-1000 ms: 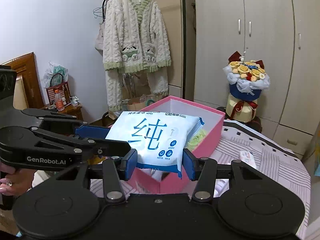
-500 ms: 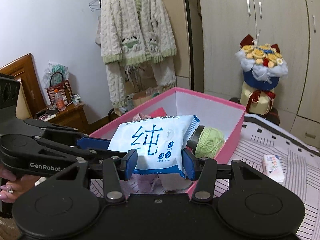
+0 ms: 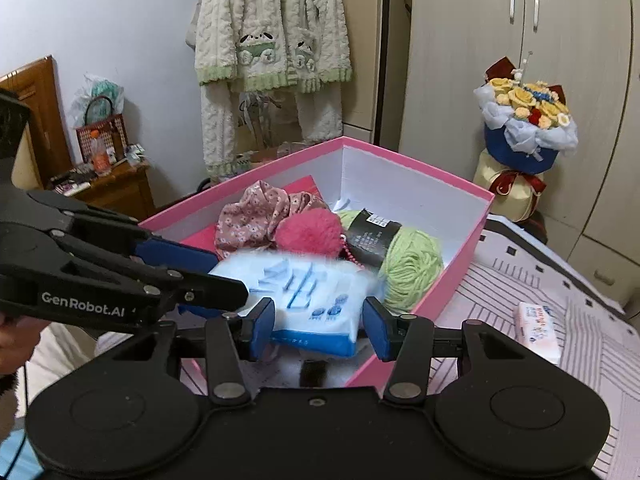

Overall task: Organize soft objects
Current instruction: 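Lower the wipes pack into the box and open both tools, then withdraw both tools from the box toward the toothpaste and white box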

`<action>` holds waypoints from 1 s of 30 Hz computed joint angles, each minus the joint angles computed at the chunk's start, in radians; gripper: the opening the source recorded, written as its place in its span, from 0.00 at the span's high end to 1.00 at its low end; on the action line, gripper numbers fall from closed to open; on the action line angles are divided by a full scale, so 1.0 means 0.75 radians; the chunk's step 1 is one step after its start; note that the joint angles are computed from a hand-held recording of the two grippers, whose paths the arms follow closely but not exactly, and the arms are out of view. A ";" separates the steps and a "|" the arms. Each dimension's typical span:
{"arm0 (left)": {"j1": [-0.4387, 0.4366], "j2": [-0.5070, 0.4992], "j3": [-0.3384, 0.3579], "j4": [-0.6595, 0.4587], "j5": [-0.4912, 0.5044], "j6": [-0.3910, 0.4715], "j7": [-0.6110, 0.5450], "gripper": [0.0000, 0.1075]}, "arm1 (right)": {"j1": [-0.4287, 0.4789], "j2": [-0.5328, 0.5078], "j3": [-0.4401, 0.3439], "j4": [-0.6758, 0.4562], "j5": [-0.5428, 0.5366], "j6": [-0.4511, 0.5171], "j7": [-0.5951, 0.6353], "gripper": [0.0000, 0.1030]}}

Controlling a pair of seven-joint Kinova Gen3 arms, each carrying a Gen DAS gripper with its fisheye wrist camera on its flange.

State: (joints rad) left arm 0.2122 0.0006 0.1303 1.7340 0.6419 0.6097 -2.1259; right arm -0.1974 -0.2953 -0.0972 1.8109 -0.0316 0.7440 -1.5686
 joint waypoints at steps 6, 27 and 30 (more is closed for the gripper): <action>0.007 -0.062 -0.012 0.010 0.015 0.025 -0.021 0.52 | 0.001 -0.036 -0.008 -0.013 0.020 0.035 -0.003 0.45; 0.184 -0.362 -0.065 0.082 -0.033 0.040 -0.026 0.45 | -0.058 -0.380 0.110 -0.048 -0.049 0.288 0.097 0.41; 0.248 -0.376 -0.083 0.097 -0.021 0.025 -0.038 0.45 | -0.115 -0.463 0.247 -0.025 -0.143 0.309 0.170 0.41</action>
State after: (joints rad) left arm 0.3984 -0.2813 0.0677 1.8069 0.6261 0.6282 -2.1544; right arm -0.2833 -0.6427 0.0883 1.7924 -0.1388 0.9761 -1.4413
